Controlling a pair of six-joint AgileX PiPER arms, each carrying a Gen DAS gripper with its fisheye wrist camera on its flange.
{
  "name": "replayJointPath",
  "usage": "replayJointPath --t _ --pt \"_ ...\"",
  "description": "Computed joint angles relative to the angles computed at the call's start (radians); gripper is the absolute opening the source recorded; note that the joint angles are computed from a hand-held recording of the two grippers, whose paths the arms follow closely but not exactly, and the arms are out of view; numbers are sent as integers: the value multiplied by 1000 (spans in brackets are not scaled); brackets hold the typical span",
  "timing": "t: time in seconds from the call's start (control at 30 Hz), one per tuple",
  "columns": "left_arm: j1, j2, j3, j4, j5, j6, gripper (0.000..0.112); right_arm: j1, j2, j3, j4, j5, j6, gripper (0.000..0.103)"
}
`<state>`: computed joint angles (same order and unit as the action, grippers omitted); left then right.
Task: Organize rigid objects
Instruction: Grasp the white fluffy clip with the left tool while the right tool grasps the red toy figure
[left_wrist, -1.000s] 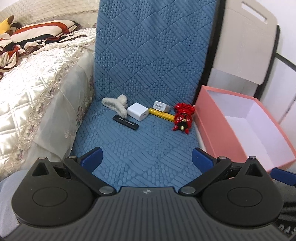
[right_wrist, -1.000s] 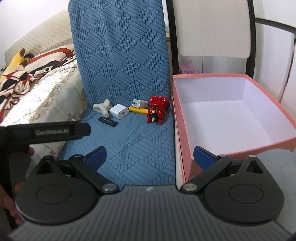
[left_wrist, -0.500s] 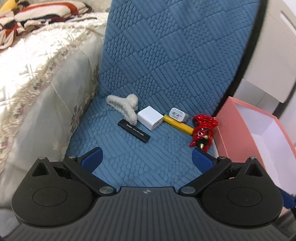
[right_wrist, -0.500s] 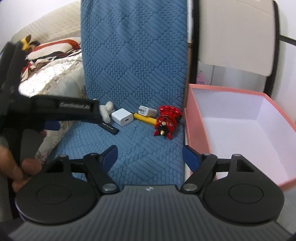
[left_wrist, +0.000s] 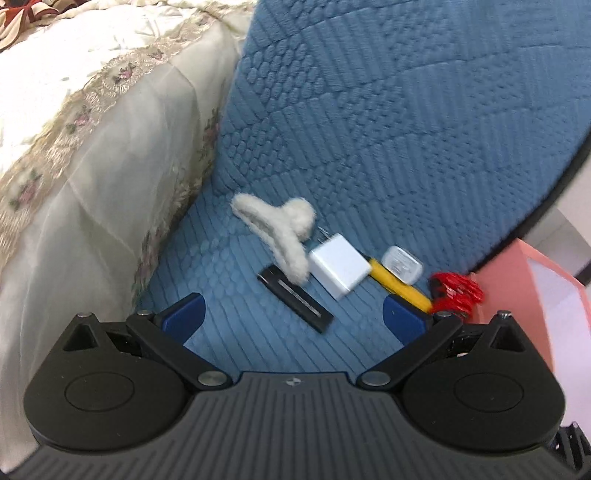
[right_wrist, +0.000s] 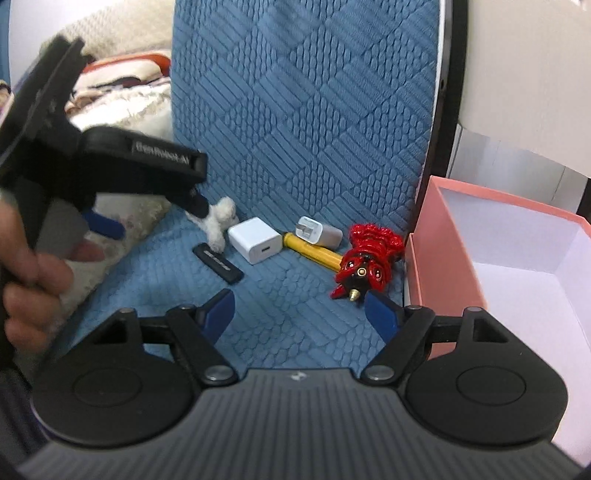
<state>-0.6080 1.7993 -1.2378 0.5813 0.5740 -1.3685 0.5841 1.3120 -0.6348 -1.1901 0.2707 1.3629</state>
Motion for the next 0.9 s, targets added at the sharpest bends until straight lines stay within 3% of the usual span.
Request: replayJointPath --t 0.1,0.27,0.33,0.43,0.63,0.77,0.9 --pt "68 42 -50 -89 -15 78 103 -39 83 -42 -2 -33 -9 80" --pt "170 120 -126 -255 -70 221 102 -39 208 -109 -135 11 102 80" --pt "201 163 -174 -318 -68 277 101 -39 255 -148 -99 43 80 78" --pt "229 229 -258 -372 -46 341 96 -43 310 -185 -147 61 123 74" --pt "283 331 -376 -537 -24 472 91 -28 409 -236 -248 157 185 74" --pt "287 382 -436 -549 -3 491 89 -18 463 -267 -269 224 153 74" --pt "290 423 -482 -582 16 522 84 -34 492 -296 -212 219 94 74"
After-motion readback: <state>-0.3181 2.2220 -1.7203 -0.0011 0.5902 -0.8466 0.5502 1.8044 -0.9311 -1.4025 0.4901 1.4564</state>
